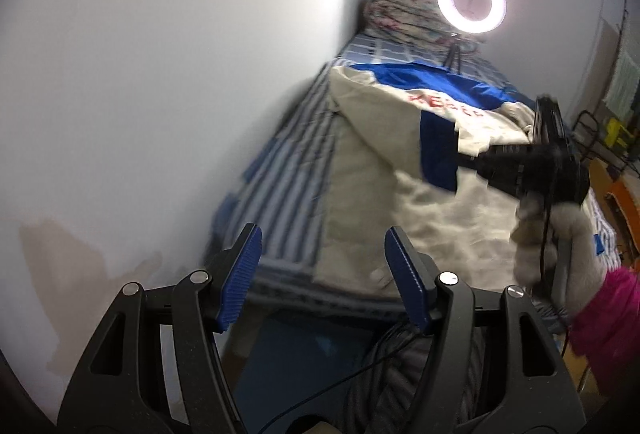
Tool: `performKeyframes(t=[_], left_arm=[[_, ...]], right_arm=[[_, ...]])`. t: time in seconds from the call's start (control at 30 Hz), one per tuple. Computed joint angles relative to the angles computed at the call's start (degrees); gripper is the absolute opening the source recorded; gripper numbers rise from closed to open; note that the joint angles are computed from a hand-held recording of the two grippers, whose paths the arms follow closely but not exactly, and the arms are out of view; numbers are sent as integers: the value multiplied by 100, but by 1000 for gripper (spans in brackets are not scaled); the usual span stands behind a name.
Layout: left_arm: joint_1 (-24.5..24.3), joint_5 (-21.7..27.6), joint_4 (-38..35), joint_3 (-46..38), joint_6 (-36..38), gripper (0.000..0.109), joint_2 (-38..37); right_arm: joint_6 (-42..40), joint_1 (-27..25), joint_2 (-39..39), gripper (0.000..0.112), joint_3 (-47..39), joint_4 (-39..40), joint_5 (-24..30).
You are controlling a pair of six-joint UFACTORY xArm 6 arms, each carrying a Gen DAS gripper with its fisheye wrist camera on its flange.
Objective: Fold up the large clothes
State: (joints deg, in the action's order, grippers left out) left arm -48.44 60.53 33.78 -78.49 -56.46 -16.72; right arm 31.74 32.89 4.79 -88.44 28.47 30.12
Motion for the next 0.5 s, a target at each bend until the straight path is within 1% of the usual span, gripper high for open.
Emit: performKeyframes(t=[0.03,0.07,0.1,0.17,0.23,0.27,0.33,0.37,0.5], left_arm=[[108,-245,-141,-68,101,66,141],[230,-489,-376,-174,233,67,313],[383,-750,-737,-310,434,67,506],[729,-1215,-1737,-665,932,72,978],[984,-1460,-2522,-1157,1263,73,1517],[1095,-1474,-2846,-1442,1426,73,1793],[1273,-1297,-3274,-2187,1664,74,2424],[1342,-1150,-3437,-2586,1709,76,2745],[1658,-579,-4233,-4047,1705,76,3931]], right_arm=[[-93,10,-170,0,252,134,-98],[-66,10,-300,0,403,35,-73],[-162,-38,-265,0,356,25,15],[-264,7,-379,0,515,50,8],[-326,42,-332,0,471,34,33],[-456,16,-128,0,293,84,44],[-572,59,26,0,175,33,43],[-654,62,143,0,93,2,46],[-712,125,176,0,89,-154,102]])
